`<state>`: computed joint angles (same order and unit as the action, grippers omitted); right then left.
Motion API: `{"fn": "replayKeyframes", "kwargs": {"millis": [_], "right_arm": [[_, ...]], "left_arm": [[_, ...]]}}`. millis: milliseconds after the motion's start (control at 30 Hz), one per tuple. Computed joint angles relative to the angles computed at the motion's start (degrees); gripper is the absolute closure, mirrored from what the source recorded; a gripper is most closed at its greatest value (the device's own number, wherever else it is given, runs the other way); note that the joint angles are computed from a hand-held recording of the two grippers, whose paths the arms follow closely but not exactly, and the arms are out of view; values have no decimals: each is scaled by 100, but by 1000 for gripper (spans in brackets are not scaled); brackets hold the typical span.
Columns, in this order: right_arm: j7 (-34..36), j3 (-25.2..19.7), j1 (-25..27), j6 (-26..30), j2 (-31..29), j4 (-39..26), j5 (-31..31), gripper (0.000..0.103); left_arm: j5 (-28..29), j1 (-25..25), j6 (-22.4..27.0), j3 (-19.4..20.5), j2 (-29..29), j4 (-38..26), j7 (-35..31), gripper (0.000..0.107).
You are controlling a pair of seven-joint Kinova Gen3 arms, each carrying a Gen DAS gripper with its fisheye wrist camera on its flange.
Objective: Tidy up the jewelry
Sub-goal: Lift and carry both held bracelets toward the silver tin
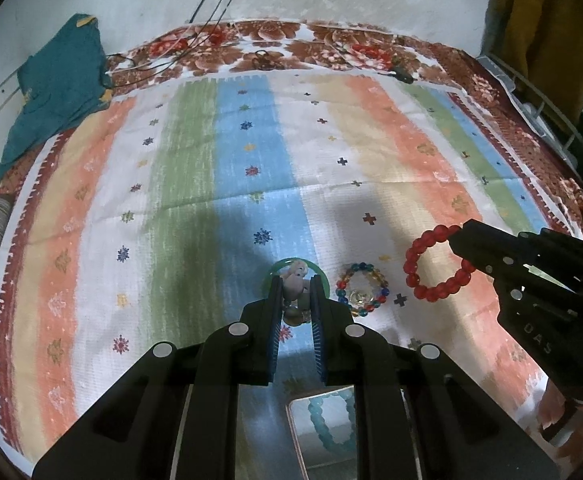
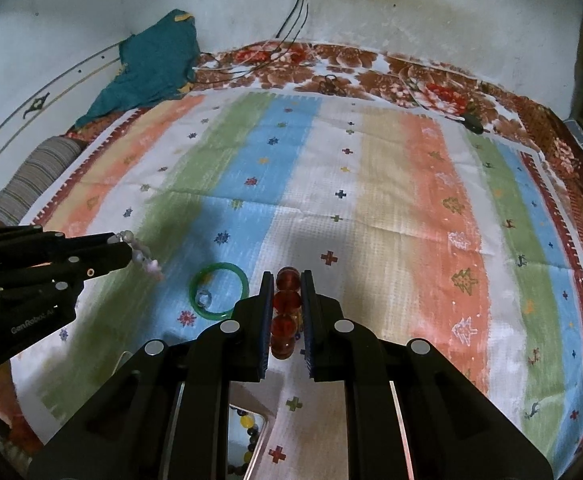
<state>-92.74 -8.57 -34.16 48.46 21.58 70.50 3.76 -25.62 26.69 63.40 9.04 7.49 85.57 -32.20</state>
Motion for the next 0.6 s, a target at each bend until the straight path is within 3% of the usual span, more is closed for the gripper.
{"fn": "replayKeyframes", "kwargs": {"millis": [600], "right_arm": [[205, -116, 209, -176, -330, 403, -308, 89]], "left_arm": [[-108, 105, -69, 207, -273, 113, 135, 98]]}}
